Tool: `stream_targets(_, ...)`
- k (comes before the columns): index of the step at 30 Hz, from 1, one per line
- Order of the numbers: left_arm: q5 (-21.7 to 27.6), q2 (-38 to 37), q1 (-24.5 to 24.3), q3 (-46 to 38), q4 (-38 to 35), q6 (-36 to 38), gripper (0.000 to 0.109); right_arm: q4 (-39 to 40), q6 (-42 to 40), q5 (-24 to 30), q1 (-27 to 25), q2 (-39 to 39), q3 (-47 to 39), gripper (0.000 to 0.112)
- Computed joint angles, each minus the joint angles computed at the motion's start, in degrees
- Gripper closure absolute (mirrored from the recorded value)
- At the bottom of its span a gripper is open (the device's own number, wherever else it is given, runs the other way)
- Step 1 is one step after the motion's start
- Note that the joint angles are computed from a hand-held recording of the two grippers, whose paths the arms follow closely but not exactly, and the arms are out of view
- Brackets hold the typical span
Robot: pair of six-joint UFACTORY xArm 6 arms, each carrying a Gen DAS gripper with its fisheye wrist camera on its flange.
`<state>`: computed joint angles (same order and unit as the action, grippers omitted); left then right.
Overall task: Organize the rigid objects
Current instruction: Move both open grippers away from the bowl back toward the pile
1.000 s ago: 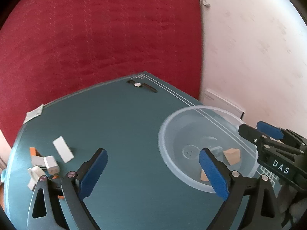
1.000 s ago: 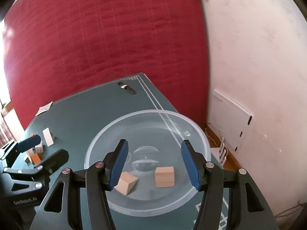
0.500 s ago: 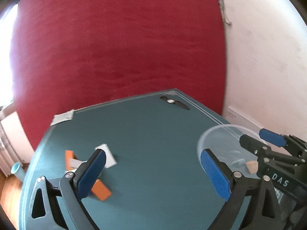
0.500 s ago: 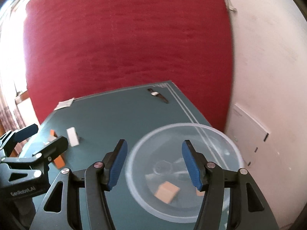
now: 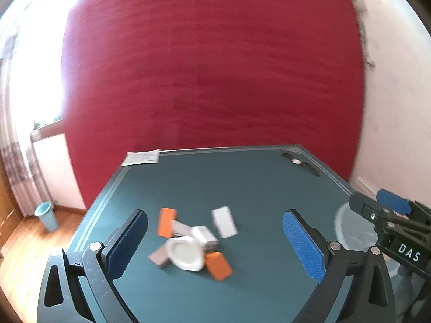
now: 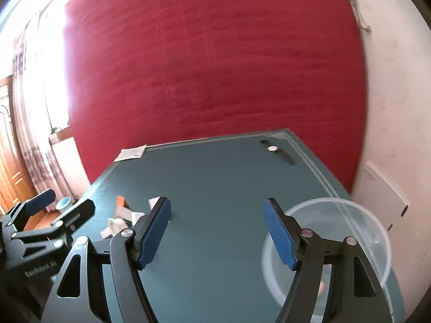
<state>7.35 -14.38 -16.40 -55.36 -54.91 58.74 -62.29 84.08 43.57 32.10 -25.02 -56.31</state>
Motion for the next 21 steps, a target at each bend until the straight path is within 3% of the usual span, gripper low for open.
stream_targets(7, 0.4, 2.4, 4.9, -2.3, -0.9, -1.6, 0.006, 1.2, -0.9, -1.0, 1.4, 3.7, -2.3, 0.04)
stream_targets(21, 3.4, 8.8, 9.9, -6.7, 10.2, -12.2, 0.006, 2.7, -1.8, -0.9, 1.3, 4.4, -2.6, 0.04)
